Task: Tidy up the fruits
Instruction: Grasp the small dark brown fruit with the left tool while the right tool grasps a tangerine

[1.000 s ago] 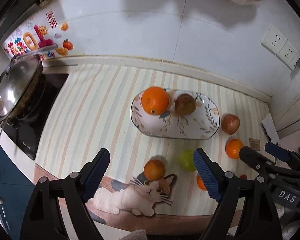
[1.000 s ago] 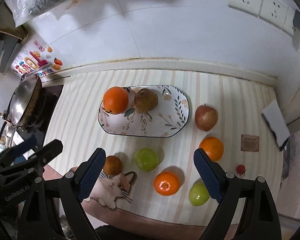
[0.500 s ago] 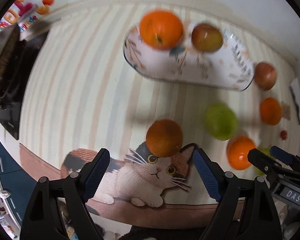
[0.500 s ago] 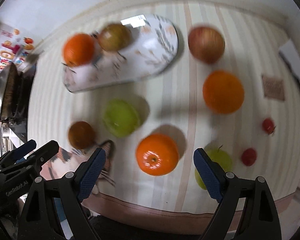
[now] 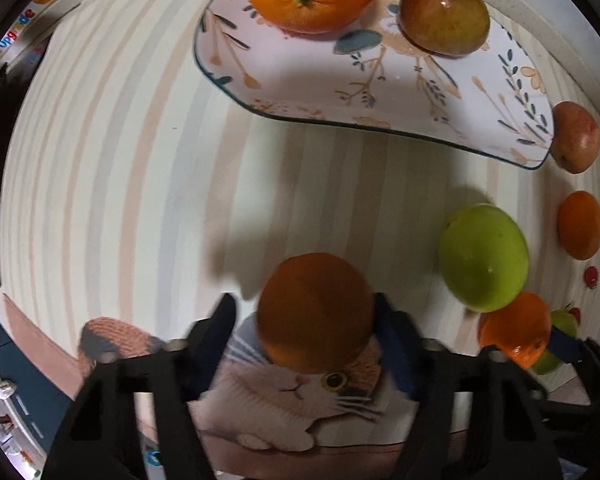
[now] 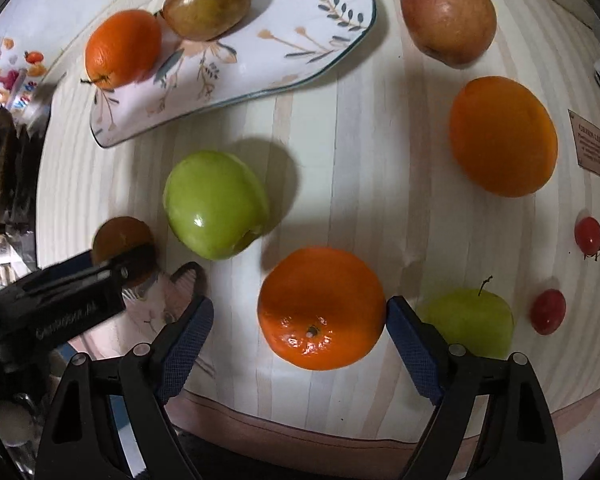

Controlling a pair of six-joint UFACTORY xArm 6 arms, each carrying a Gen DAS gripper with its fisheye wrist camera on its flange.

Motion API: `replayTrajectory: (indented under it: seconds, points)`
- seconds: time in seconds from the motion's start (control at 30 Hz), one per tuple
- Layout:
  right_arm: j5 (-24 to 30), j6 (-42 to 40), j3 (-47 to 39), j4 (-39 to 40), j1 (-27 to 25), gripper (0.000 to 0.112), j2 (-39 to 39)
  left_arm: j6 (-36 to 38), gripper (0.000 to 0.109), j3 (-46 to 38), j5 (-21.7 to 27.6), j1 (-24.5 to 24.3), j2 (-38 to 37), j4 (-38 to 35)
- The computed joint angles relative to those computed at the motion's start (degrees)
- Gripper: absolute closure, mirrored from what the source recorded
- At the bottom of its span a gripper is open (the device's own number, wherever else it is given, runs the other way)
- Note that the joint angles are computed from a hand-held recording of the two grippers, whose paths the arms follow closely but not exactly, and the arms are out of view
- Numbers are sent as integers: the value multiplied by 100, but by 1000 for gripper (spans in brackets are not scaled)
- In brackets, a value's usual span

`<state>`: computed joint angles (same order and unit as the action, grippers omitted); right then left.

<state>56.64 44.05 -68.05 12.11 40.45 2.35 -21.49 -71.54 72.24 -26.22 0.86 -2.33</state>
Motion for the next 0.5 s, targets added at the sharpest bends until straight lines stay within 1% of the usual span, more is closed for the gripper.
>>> replayTrajectory:
  seconds: [0.03,0.07,0.1,0.2,0.3,0.4,0.5]
  points:
    - [45,33,-20,-77,16,30,21,-18,58,7,-12,-17,9,56]
    - [78,38,-39,-134,31,36,39,-60,58,33,-51,-61,-19,139]
    - [131,71,-65,-229,53,44,62,-91,58,73,-112,-115,-29,165]
    - [89,-48,7,-199,59,45,21,-200,58,232,-106,-230,-202,134]
    - [175,-352,116,-22,85,45,-70,-283,58,631,-46,-340,-610,-41]
    - [261,-565,185,131,187,45,-141,-352,58,892,24,-431,-859,-196]
    - [225,-529,218,77,244,44,-160,-499,58,1104,-26,-481,-987,-230]
